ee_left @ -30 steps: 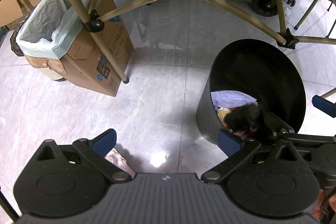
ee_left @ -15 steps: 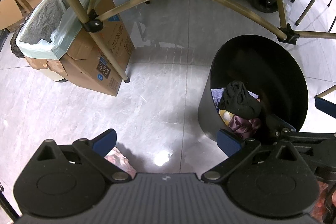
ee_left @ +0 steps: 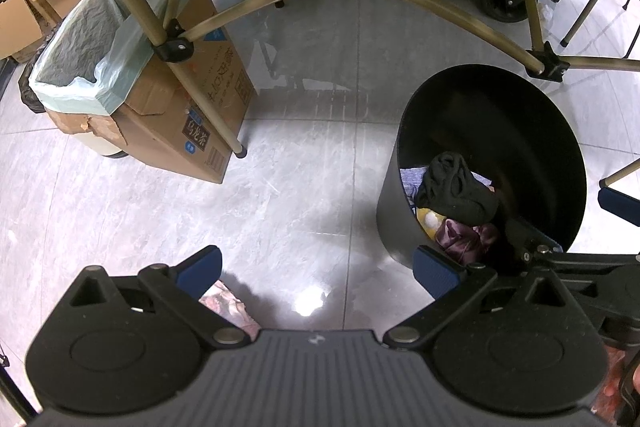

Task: Collect trash
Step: 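Lower the black glove into the bin and open the right gripper, then move both open grippers back up over the table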

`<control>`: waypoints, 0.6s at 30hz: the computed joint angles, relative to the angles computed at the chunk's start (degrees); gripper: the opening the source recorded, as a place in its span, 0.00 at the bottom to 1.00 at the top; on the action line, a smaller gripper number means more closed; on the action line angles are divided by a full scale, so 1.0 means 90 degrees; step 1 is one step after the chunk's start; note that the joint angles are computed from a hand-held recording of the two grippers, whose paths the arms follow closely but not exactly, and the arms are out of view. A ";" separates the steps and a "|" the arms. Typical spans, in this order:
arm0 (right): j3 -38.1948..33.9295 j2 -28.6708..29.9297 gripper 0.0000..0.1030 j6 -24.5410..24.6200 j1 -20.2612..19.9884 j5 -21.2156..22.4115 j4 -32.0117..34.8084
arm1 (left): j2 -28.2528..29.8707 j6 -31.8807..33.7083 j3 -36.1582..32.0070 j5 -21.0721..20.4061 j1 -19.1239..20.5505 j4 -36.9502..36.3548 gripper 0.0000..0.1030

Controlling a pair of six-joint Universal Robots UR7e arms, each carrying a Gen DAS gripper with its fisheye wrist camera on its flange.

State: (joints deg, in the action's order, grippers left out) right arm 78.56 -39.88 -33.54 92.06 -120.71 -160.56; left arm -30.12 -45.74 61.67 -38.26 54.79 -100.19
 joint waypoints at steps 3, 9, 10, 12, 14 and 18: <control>0.0022 -0.0021 1.00 0.0007 -0.0005 0.0016 -0.0035 | -0.0003 0.0033 -0.0002 -0.0004 -0.0011 -0.0041 1.00; 0.0190 -0.0198 1.00 -0.0009 -0.0008 0.0124 -0.0155 | -0.0062 0.0213 0.0138 0.0090 -0.0092 -0.0397 1.00; 0.0229 -0.0240 1.00 -0.0001 -0.0008 0.0149 -0.0188 | -0.0091 0.0251 0.0191 0.0100 -0.0108 -0.0508 1.00; 0.0319 -0.0352 1.00 0.0026 -0.0011 0.0235 -0.0256 | -0.0196 0.0332 0.0377 0.0116 -0.0158 -0.0849 1.00; 0.0408 -0.0475 1.00 0.0054 -0.0011 0.0333 -0.0335 | -0.0330 0.0550 0.0630 0.0091 -0.0211 -0.1347 1.00; 0.0638 -0.0747 1.00 0.0088 -0.0020 0.0517 -0.0538 | -0.0460 0.0830 0.0935 0.0213 -0.0323 -0.1972 1.00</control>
State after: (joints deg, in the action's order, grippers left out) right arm 84.30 -46.61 -32.75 91.88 -116.06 -165.40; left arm -34.26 -38.26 70.08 -36.34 51.88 -117.94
